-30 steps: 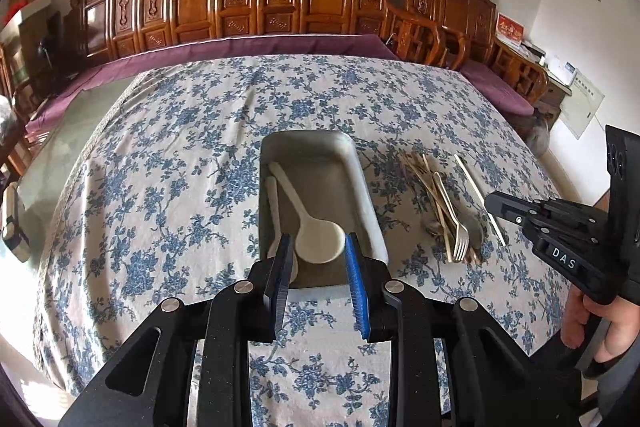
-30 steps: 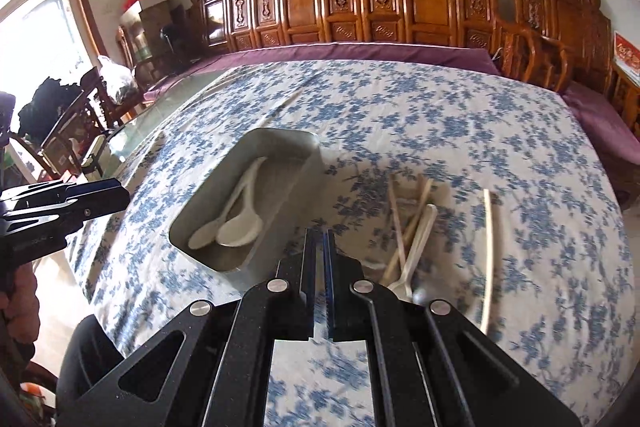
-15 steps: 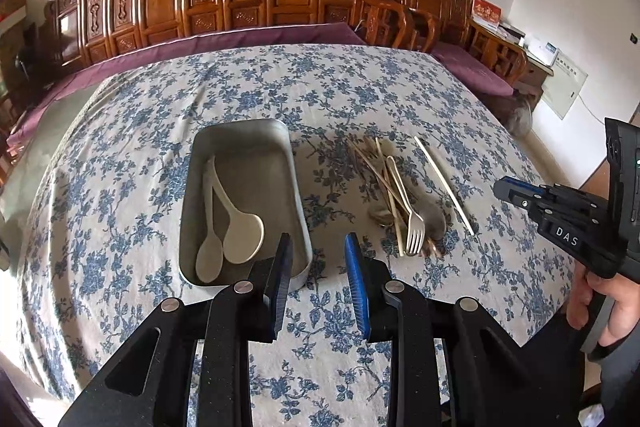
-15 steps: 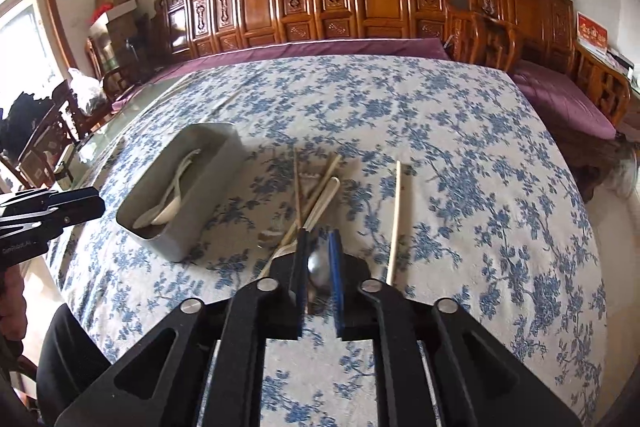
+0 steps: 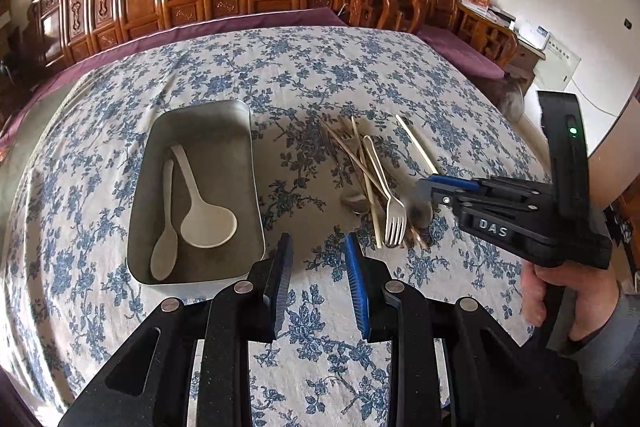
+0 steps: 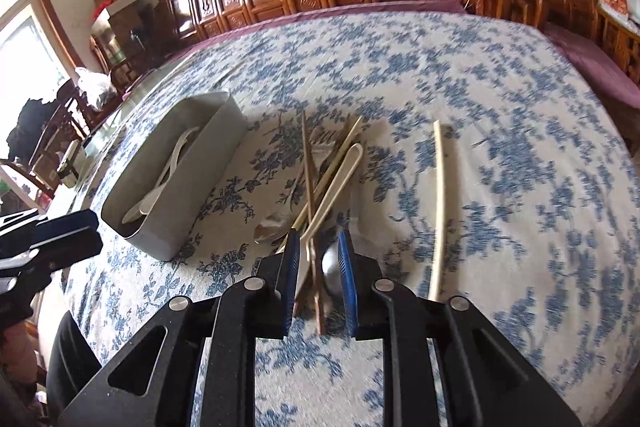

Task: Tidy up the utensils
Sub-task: 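Grasp a metal fork with the right tool while the left tool reaches toward a metal spoon, then close the left tool on the metal spoon while the right tool holds the fork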

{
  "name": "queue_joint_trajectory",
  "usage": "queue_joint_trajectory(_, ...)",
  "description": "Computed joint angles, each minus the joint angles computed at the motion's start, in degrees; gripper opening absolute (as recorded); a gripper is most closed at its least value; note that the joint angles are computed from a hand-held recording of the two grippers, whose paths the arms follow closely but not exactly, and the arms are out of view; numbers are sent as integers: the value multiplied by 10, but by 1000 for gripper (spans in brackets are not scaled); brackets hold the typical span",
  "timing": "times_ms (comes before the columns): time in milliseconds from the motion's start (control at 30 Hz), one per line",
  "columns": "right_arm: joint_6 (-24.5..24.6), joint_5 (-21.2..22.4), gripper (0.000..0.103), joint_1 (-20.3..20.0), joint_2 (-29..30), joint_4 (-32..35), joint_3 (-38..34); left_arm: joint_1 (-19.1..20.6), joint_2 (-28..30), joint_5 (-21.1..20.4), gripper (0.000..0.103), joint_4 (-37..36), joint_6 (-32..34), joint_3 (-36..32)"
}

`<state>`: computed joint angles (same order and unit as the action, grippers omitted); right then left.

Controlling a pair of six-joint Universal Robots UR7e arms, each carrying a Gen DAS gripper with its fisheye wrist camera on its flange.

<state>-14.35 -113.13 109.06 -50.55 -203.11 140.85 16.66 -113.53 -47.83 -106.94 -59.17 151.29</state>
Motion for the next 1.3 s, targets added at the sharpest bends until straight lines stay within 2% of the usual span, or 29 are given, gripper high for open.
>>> queue_joint_trajectory(167,4,13,22,-16,30,40,-37,17,14,-2,25,-26,19,1)
queue_joint_trajectory(500,30,53,22,-47,28,82,-50,39,30,0,25,-59,37,1)
queue_joint_trajectory(667,35,59,8,-57,10,90,-43,43,55,-4,25,-92,46,4)
queue_joint_trajectory(967,19,80,6,-72,-30,89,-26,88,169,0,25,-219,101,-1)
queue_joint_trajectory(1300,-11,55,6,-77,-49,70,-28,172,310,6,25,-351,181,-38)
